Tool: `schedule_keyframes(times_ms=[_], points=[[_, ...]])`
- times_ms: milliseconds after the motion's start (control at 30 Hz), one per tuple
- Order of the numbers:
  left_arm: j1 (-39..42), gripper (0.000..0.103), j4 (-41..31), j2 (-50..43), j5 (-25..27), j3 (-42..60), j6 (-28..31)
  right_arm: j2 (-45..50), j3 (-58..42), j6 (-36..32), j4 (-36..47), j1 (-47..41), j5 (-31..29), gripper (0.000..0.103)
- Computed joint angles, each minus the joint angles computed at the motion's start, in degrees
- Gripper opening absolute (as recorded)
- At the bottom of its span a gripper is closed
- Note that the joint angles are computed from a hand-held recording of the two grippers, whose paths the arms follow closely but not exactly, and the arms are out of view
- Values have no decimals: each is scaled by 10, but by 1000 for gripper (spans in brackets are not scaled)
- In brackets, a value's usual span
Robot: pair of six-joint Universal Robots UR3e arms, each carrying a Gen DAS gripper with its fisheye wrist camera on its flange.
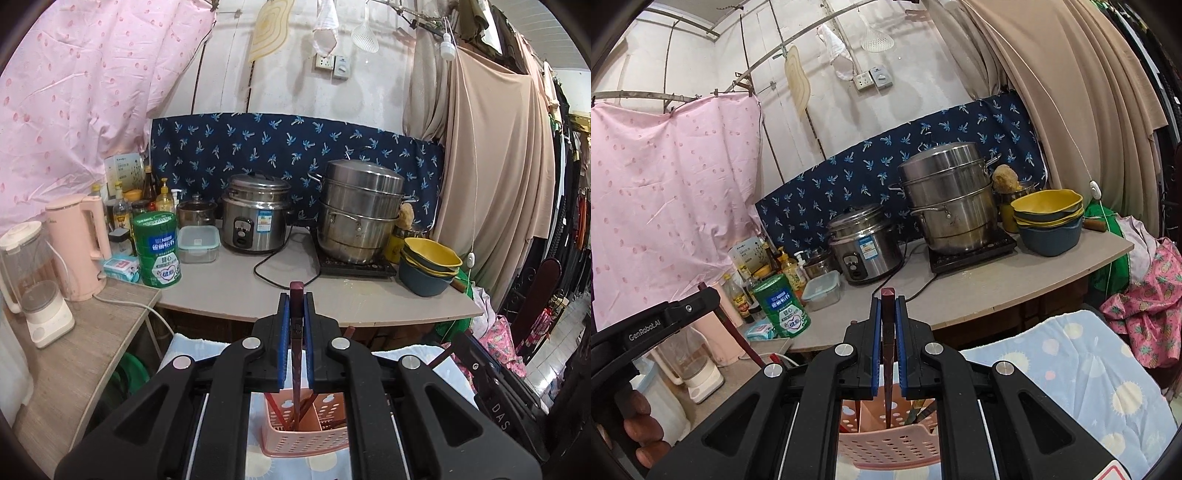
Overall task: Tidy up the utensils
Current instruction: 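Open both tools to drop the chopsticks into the pink basket, then move both open tools back toward the last red and green chopsticks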
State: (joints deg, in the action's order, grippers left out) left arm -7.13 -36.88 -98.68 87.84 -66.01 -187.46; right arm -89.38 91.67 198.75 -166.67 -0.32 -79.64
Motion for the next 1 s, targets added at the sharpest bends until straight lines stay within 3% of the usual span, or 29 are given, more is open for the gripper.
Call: schedule_keyframes(times_ms=[200,233,267,300,333,367,500,1000], points=[[7,7,-4,-1,-12,-12,-3,12,-1,-6,3,8,-5,8],[5,13,-5,2,-8,-16,-7,13,-4,-8,7,9,-7,9],[6,28,-7,3,-8,-18,-9,11,0,-8,4,11,-12,12],[5,36,-4,5,-4,-22,-12,9,4,-7,0,13,-19,15],[4,45,2,8,0,-28,-14,5,9,-6,-3,12,-20,24],[4,47,8,11,2,-34,-14,2,14,-3,-7,11,-21,31],[0,51,4,18,8,-41,-9,-10,27,-2,-9,8,-22,35],[-20,51,-9,44,27,-66,-1,-55,68,-4,4,14,-20,35]])
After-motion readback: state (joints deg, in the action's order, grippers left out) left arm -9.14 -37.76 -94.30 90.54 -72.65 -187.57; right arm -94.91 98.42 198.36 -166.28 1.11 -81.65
